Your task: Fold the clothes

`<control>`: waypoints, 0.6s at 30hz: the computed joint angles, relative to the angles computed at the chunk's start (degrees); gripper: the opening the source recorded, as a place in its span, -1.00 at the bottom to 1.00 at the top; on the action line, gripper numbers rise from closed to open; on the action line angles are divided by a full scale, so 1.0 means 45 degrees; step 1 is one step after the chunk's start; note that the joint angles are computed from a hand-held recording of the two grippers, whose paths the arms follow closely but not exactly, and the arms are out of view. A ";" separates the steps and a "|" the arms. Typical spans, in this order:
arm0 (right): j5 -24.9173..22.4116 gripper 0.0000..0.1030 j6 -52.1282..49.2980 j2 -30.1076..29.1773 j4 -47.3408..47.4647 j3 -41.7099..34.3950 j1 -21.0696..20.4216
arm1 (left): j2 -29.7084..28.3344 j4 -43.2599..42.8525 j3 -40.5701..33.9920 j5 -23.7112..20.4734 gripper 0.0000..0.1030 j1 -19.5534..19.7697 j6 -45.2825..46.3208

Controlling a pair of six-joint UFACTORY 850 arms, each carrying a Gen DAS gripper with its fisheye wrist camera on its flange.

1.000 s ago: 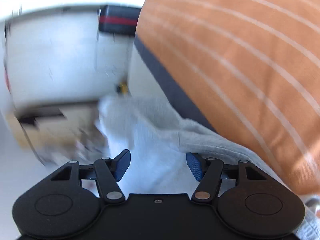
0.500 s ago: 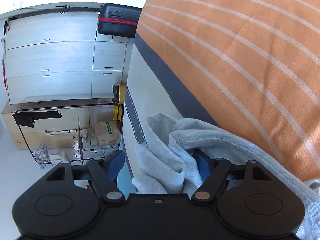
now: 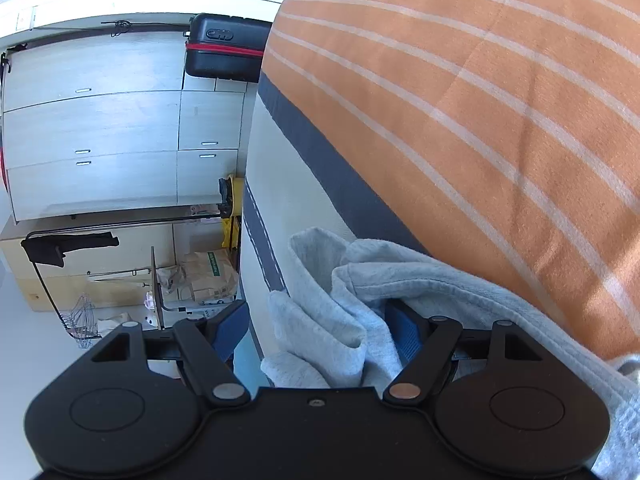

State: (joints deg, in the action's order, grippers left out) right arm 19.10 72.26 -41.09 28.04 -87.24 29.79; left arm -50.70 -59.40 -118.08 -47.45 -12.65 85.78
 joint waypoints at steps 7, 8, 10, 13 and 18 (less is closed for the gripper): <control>0.0321 0.54 0.1164 0.0121 -0.1056 0.0300 -0.0054 | -0.1832 0.0831 -0.2510 -0.2891 -0.92 0.0168 -0.1668; 0.0365 0.54 0.1235 0.0123 -0.1108 0.0319 -0.0057 | -0.1437 0.0109 -0.1705 -0.2993 -0.92 0.0297 -0.0588; 0.0475 0.54 0.1416 0.0150 -0.1307 0.0418 -0.0075 | -0.0803 -0.0968 -0.0492 -0.3401 -0.92 0.0583 0.0979; 0.0537 0.54 0.1468 0.0149 -0.1385 0.0431 -0.0088 | -0.0499 -0.0370 -0.0066 -0.3928 -0.91 0.0807 0.1010; 0.0421 0.54 0.0869 0.0113 -0.0956 0.0310 -0.0048 | -0.0080 0.1460 0.0687 -0.3572 -0.47 0.0913 0.0610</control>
State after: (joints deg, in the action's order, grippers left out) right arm 21.00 76.17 -40.59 23.74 -85.85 29.57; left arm -51.06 -52.83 -114.99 -63.52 -8.54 88.52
